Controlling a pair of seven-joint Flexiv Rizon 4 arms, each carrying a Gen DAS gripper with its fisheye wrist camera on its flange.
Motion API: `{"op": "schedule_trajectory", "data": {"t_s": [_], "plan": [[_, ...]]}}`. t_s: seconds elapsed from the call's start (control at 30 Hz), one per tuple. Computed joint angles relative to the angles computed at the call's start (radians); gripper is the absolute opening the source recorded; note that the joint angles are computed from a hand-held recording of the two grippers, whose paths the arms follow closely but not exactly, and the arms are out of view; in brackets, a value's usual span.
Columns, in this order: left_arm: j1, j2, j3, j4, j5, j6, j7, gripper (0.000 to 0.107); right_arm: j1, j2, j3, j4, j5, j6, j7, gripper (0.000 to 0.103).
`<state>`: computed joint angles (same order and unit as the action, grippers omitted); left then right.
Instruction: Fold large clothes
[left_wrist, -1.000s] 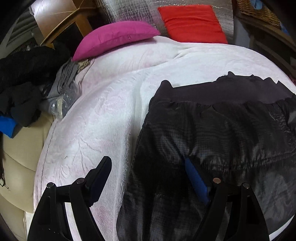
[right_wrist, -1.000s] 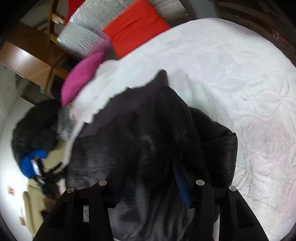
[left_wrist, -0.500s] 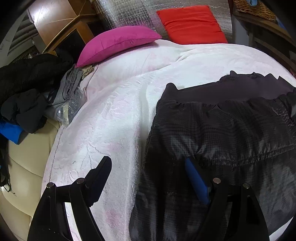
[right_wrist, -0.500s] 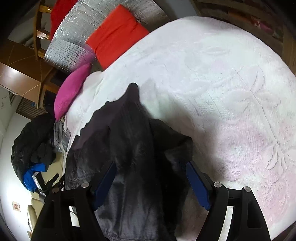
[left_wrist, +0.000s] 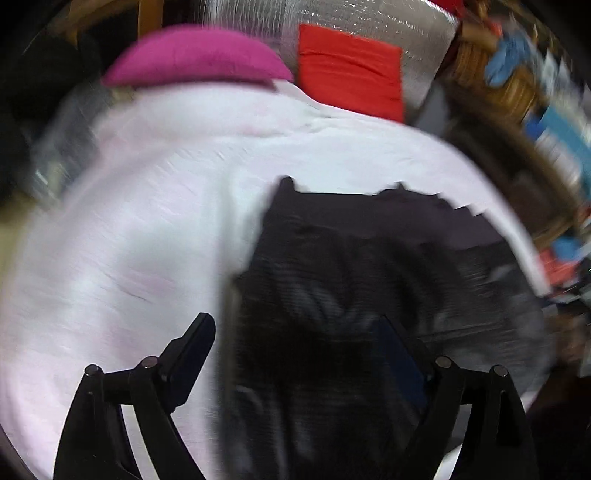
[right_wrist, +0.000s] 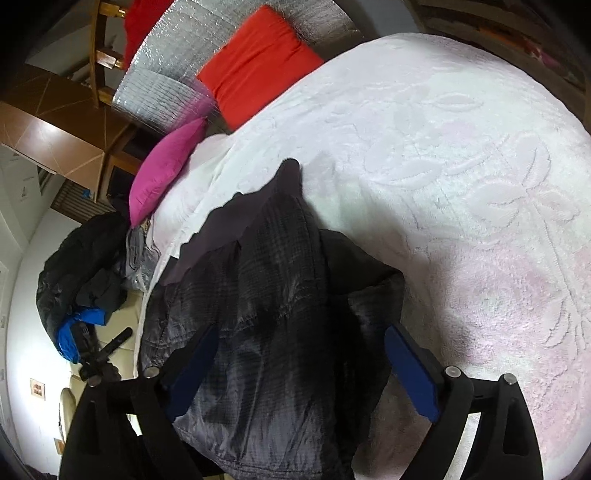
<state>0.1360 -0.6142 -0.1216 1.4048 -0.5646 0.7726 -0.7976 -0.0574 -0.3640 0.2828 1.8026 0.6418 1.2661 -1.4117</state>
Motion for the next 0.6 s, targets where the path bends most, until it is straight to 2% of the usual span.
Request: {"op": "schedule_trajectory", "data": {"t_s": [0.07,0.13,0.27,0.43,0.5,0.6], "plan": [[0.032,-0.054,-0.019,-0.091,-0.014,-0.191,-0.025,0.09,0.002,-0.003,-0.006,-0.003,-0.009,-0.018,0.011,0.094],[0.033,-0.085,-0.02,-0.135,-0.006,-0.269,-0.025,0.09,-0.001,-0.008,-0.006,-0.008,-0.009,-0.034,0.009,0.094],[0.012,-0.114,-0.01,-0.17,0.04,-0.298,0.025,0.091,-0.011,-0.012,-0.011,-0.009,-0.007,-0.053,0.006,0.094],[0.029,-0.138,-0.026,-0.191,0.009,-0.338,0.078,0.097,-0.044,-0.016,-0.007,-0.008,0.041,-0.088,-0.037,0.094],[0.022,-0.141,-0.015,-0.19,0.02,-0.318,0.09,0.097,-0.073,-0.025,0.01,-0.025,0.088,-0.123,-0.085,0.094],[0.03,-0.174,-0.013,-0.247,0.021,-0.368,0.057,0.097,-0.095,-0.039,0.027,-0.056,0.157,-0.158,-0.17,0.094]]}}
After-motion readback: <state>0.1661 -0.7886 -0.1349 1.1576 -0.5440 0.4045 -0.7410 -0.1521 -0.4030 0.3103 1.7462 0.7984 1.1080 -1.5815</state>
